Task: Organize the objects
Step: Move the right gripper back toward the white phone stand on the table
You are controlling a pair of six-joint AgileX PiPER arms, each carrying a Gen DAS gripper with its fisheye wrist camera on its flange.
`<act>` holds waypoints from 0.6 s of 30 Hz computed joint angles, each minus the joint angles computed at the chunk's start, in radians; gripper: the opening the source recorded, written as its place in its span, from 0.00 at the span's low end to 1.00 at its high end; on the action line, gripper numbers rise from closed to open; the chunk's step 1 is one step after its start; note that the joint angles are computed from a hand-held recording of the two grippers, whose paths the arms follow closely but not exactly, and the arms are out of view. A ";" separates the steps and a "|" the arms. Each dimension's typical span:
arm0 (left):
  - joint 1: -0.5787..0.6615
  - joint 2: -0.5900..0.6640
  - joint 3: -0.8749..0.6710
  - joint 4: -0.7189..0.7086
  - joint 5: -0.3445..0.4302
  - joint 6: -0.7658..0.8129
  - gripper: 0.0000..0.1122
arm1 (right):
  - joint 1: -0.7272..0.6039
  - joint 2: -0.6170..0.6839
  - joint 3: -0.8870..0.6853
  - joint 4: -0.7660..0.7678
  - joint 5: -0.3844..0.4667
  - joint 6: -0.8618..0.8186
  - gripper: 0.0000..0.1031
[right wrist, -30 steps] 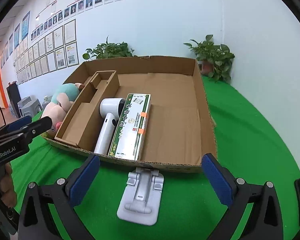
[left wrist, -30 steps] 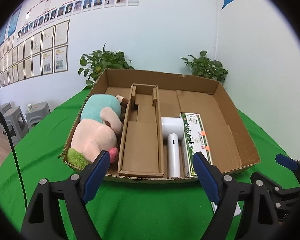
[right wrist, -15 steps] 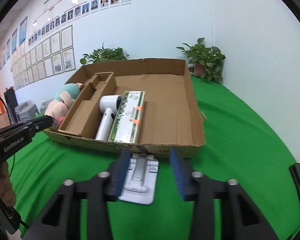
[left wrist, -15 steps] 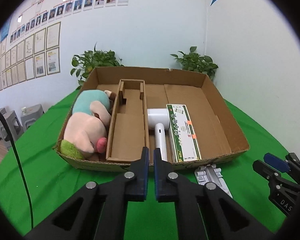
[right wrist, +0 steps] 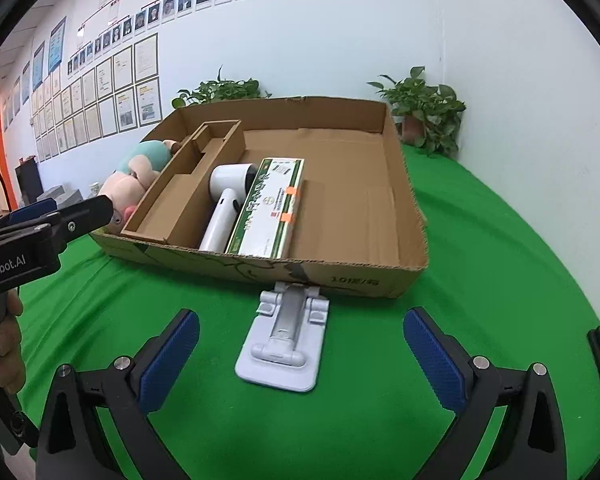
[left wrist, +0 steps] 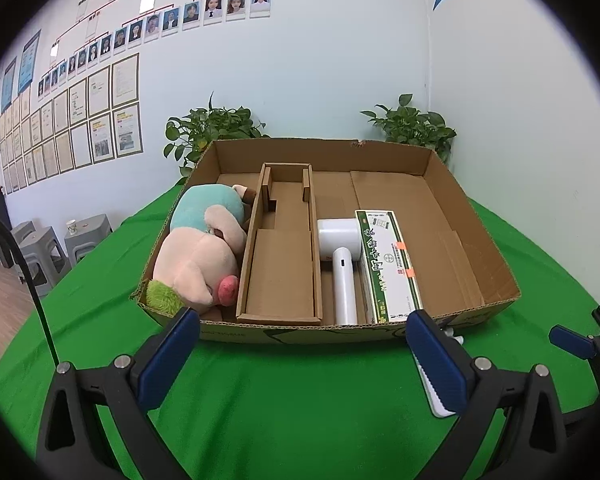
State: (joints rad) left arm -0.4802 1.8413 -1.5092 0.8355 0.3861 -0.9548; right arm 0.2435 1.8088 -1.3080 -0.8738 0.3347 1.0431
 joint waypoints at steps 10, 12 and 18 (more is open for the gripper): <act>-0.005 0.008 0.016 0.069 -0.007 -0.054 0.91 | 0.019 0.033 -0.032 0.128 0.006 -0.158 1.00; -0.009 0.008 0.021 0.090 -0.007 -0.066 0.91 | 0.021 0.042 -0.046 0.144 0.017 -0.171 1.00; -0.032 0.038 -0.003 0.123 0.074 -0.035 0.91 | 0.003 0.101 -0.115 0.386 0.058 -0.395 0.99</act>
